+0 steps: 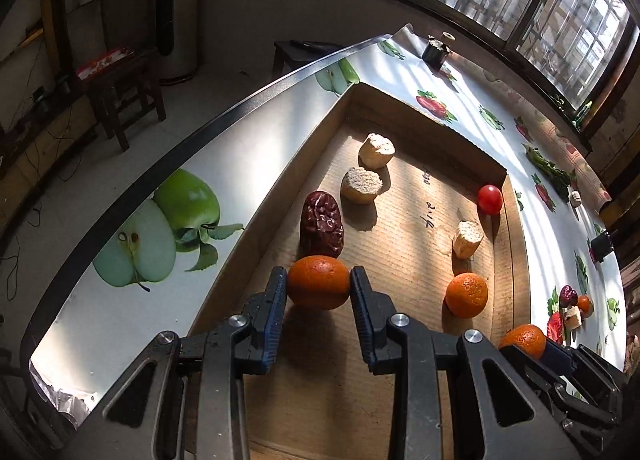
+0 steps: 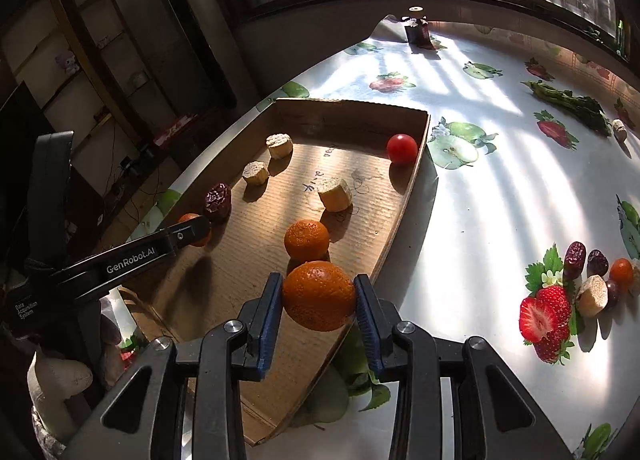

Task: Organize fruits
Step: 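Carry both mandarins into the cardboard tray and open both tools, then move both open tools back to the fruit pile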

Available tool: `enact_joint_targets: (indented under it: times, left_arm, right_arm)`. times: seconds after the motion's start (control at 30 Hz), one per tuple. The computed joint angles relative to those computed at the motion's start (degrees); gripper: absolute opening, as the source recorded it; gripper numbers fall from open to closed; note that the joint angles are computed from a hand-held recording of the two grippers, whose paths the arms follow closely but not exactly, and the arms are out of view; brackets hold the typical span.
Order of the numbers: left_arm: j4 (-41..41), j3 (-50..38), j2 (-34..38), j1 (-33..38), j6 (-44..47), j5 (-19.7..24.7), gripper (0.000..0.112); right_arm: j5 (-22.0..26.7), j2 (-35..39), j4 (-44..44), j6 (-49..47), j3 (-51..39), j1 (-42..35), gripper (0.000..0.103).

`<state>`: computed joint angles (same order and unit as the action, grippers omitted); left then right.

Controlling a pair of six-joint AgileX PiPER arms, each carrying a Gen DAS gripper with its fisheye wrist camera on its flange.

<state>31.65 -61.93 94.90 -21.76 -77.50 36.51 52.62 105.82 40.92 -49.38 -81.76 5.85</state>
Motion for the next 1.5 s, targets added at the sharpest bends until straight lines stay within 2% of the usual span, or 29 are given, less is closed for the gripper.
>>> enact_joint_targets:
  times: [0.37,0.53,0.67,0.77,0.83,1.03,1.13,1.27,1.33,1.5]
  left_arm:
    - [0.57,-0.06,0.77,0.84,0.25,-1.19,0.032]
    - [-0.54,2.64,-1.98,1.66,-0.4,-4.24,0.032]
    - [1.6,3.86,-4.66,0.54,-3.09,-3.95,0.034]
    - [4.57,4.72,-7.1,-0.91,-6.58,-2.86,0.041]
    - [6.19,4.92,-8.44,-1.98,-8.4,-1.47,0.042]
    - [9.91,4.29,-11.1,-5.84,-11.94,3.04,0.043]
    - [12.25,2.56,-10.75,-9.36,-13.48,7.03,0.047]
    - [16.94,-3.28,-6.37,-17.25,-15.0,16.93,0.052]
    - [18.41,-6.89,-3.38,-20.74,-14.21,21.36,0.059]
    - [19.5,-13.71,1.65,-26.51,-10.98,26.26,0.07]
  right_arm:
    - [-4.26,3.34,-6.84,5.64,-1.81,6.64,0.039]
    - [-7.33,2.14,-8.24,5.44,0.25,7.98,0.039]
    - [-9.14,1.56,-8.59,5.09,1.45,8.56,0.039]
    - [-9.76,1.15,-7.62,3.9,2.28,8.48,0.044]
    - [-9.98,0.44,-6.27,2.73,3.02,8.09,0.053]
    - [-10.01,-3.76,-2.1,-1.18,5.55,5.59,0.053]
    - [-9.48,-6.34,0.23,-3.1,7.47,2.97,0.054]
    - [-8.03,-9.23,3.05,-3.83,10.14,-2.4,0.06]
    - [-6.95,-10.07,4.67,-4.02,11.23,-5.7,0.061]
    - [-6.01,-11.58,6.02,-4.46,13.31,-13.24,0.061]
